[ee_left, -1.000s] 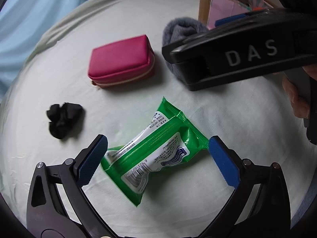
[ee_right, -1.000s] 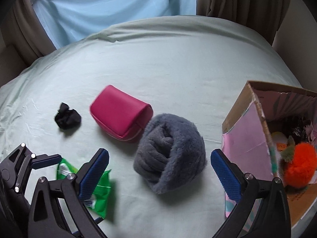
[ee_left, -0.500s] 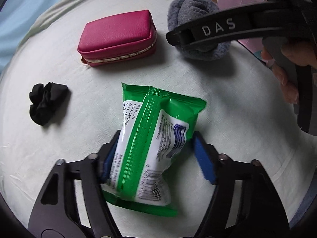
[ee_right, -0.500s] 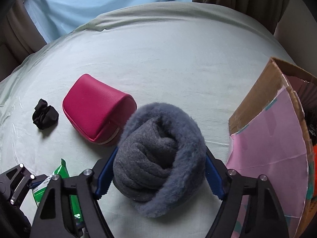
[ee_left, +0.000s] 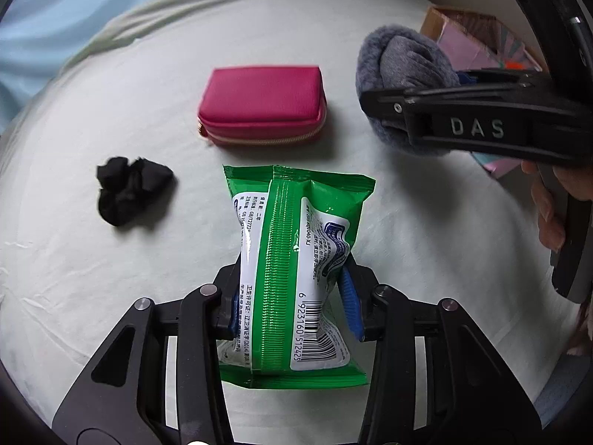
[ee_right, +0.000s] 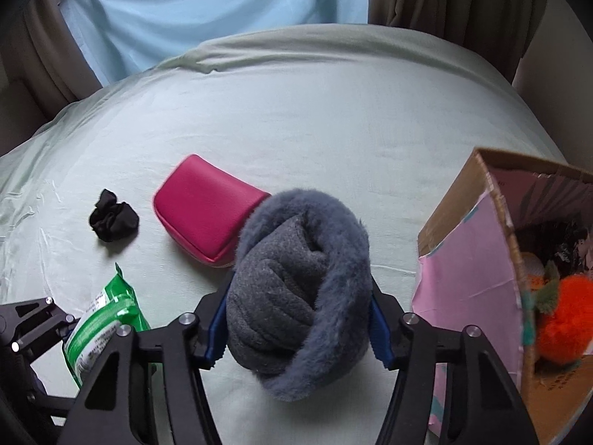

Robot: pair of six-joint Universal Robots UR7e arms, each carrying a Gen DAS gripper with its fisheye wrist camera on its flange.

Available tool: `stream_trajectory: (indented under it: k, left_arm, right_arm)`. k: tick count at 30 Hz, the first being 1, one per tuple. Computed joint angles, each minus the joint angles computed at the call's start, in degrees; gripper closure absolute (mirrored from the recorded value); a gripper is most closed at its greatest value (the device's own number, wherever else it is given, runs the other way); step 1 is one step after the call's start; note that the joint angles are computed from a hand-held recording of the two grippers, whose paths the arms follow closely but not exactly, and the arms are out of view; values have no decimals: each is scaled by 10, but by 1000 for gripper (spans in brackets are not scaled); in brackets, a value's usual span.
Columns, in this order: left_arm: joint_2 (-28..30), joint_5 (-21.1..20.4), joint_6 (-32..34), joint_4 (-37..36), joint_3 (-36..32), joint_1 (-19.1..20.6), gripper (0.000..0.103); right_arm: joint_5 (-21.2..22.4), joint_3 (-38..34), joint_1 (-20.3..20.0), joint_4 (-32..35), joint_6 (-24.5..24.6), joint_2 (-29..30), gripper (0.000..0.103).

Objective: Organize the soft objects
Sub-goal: 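Lift the packet and sock and carry both over the cardboard box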

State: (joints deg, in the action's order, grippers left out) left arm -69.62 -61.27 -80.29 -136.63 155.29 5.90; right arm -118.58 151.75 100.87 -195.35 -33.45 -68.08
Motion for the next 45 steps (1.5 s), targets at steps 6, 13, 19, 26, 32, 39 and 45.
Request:
stream_trajectory:
  k: [6, 13, 19, 26, 32, 39, 45]
  left_arm:
    - [-61, 10, -43, 150, -54, -33, 65]
    - [-80, 28, -105, 321, -170, -65, 65]
    - [-50, 64, -153, 442, -285, -65, 65]
    - [19, 122, -175, 481, -397, -43, 65]
    - [103, 164, -165, 455, -486, -15, 65]
    - [207, 182, -126, 379, -573, 22, 65]
    - [278, 164, -92, 314, -623, 59, 65]
  right_arm:
    - [12, -9, 51, 131, 39, -117, 46]
    - [17, -73, 136, 348, 102, -263, 46]
    - [18, -138, 172, 482, 124, -347, 46]
    - [24, -223, 151, 597, 93, -407, 46]
    - [47, -302, 87, 669, 39, -431, 46]
    - [77, -362, 2, 700, -47, -429, 46]
    - [85, -404, -60, 726, -83, -404, 46]
